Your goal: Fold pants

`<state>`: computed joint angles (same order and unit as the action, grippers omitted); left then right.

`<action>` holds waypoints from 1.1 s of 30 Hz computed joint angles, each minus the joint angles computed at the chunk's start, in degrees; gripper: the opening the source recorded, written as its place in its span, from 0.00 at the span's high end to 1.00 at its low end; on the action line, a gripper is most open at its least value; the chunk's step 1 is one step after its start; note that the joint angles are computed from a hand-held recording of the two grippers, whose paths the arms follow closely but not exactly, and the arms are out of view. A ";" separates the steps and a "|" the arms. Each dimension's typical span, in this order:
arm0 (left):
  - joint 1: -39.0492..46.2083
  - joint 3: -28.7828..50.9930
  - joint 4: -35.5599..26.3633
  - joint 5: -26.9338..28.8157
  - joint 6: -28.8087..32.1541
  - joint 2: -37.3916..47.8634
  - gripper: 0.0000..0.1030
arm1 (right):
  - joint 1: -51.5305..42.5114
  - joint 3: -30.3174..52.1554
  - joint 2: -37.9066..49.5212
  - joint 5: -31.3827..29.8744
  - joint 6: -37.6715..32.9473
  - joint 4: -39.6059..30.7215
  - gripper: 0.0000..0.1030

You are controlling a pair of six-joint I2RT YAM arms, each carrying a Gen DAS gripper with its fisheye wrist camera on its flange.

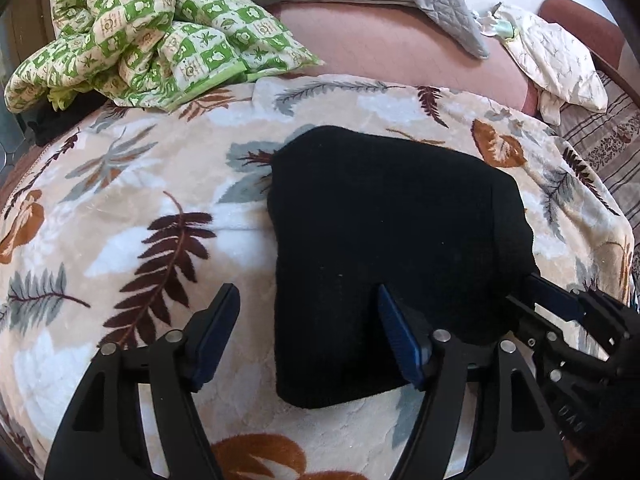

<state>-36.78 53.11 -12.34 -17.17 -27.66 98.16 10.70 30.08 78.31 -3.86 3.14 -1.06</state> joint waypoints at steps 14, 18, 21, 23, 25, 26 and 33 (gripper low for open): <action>0.50 1.42 -1.22 -0.51 0.50 -0.44 0.31 | -2.49 6.85 -1.08 -1.97 1.10 -4.32 0.54; 1.07 2.08 -0.65 0.33 1.02 0.69 0.31 | -3.23 10.67 4.97 -1.88 2.07 -2.48 0.54; 1.07 2.62 -0.23 0.61 1.27 1.60 0.30 | -4.19 13.78 10.63 -2.32 3.09 -1.62 0.54; 1.20 2.93 -0.01 0.89 1.26 2.06 0.29 | -4.50 15.75 14.39 -1.96 3.74 -1.94 0.54; 1.29 3.15 0.02 1.14 1.09 2.40 0.29 | -4.37 16.52 17.01 -1.35 3.16 -0.72 0.53; 1.30 3.11 0.07 1.22 1.04 2.36 0.29 | -4.18 16.62 17.18 -1.07 2.83 -0.59 0.53; 0.90 1.89 -0.04 0.55 0.08 0.84 0.29 | -4.30 9.70 5.43 -2.16 2.20 -3.60 0.45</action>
